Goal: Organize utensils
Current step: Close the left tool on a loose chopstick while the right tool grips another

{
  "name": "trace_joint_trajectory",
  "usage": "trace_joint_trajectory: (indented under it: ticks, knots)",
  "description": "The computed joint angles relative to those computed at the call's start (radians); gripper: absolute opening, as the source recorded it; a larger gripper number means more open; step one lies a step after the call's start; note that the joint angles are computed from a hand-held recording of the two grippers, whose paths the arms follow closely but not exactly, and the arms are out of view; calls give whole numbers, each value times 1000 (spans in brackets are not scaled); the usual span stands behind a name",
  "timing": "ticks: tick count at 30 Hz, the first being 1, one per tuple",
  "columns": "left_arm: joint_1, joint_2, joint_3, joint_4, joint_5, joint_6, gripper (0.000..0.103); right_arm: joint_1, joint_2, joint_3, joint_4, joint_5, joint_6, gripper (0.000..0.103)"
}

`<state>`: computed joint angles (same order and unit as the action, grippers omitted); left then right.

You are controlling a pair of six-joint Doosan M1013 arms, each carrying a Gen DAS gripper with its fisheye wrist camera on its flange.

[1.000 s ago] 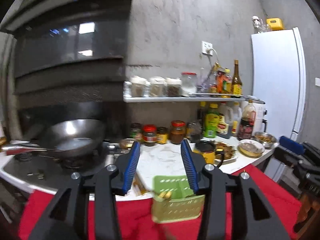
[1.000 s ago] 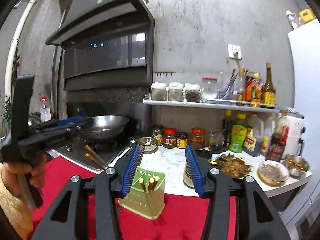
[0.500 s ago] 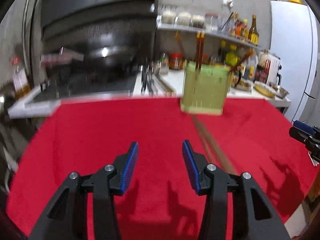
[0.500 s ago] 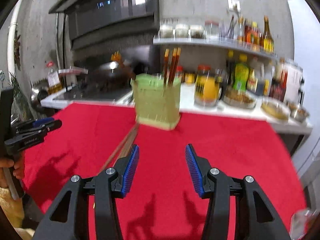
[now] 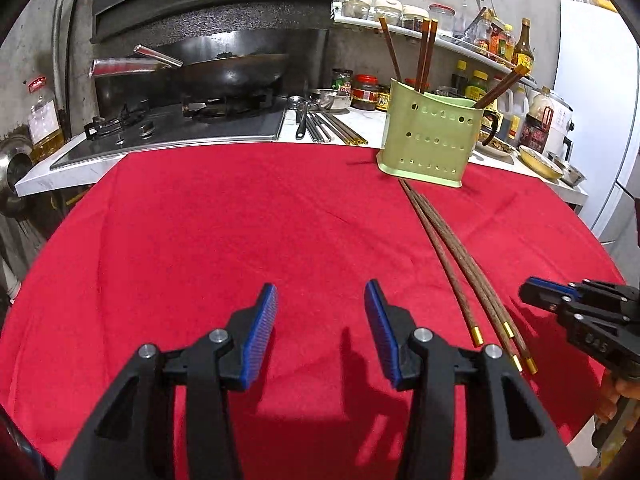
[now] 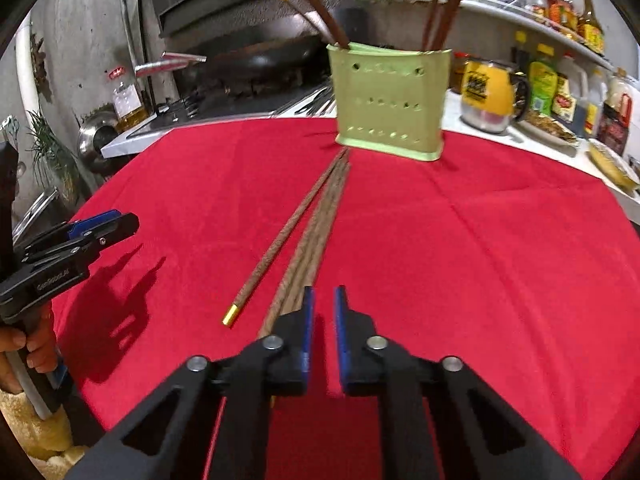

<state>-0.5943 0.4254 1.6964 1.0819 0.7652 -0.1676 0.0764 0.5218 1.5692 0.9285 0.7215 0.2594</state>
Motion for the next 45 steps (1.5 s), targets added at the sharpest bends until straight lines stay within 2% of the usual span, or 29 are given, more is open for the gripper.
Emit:
trace_joint_trajectory:
  ticks: [6, 15, 17, 21, 23, 25, 27, 29, 32, 35, 38, 40, 42, 45]
  knots:
    - [8, 6, -9, -4, -28, 23, 45, 20, 19, -28, -61, 13, 58, 9]
    - [11, 19, -28, -32, -87, 74, 45, 43, 23, -43, -186, -52, 144, 9]
    - [11, 23, -35, -49, -123, 104, 45, 40, 17, -30, -189, -95, 133, 7]
    - [15, 34, -52, -123, -221, 201, 41, 5, 22, -35, -190, -98, 173, 7]
    - [19, 45, -66, -198, -280, 281, 38, -11, 23, -35, -188, -102, 189, 7]
    - [17, 60, -87, -262, -291, 360, 37, -28, 22, -32, -182, -109, 196, 7]
    - [11, 76, -111, -306, -270, 425, 35, -40, 23, -30, -170, -111, 191, 7]
    - [7, 96, -141, -347, -230, 475, 24, -50, 23, -28, -156, -110, 182, 7]
    - [7, 120, -179, -388, -178, 519, 16, -57, 24, -27, -134, -101, 159, 7]
    - [4, 142, -213, -375, -101, 528, 9, -58, 26, -26, -105, -87, 117, 7]
    - [-7, 148, -227, -353, -11, 533, 8, -66, 28, -26, -74, -47, 68, 11]
    - [-9, 139, -216, -351, 2, 536, 8, -78, 25, -19, -47, -24, 23, 16]
    - [-11, 126, -193, -339, -2, 527, 8, -92, 22, -9, -12, 10, -18, 28]
    - [-15, 96, -143, -319, -47, 494, 8, -106, 1, 36, 47, -7, -114, 32]
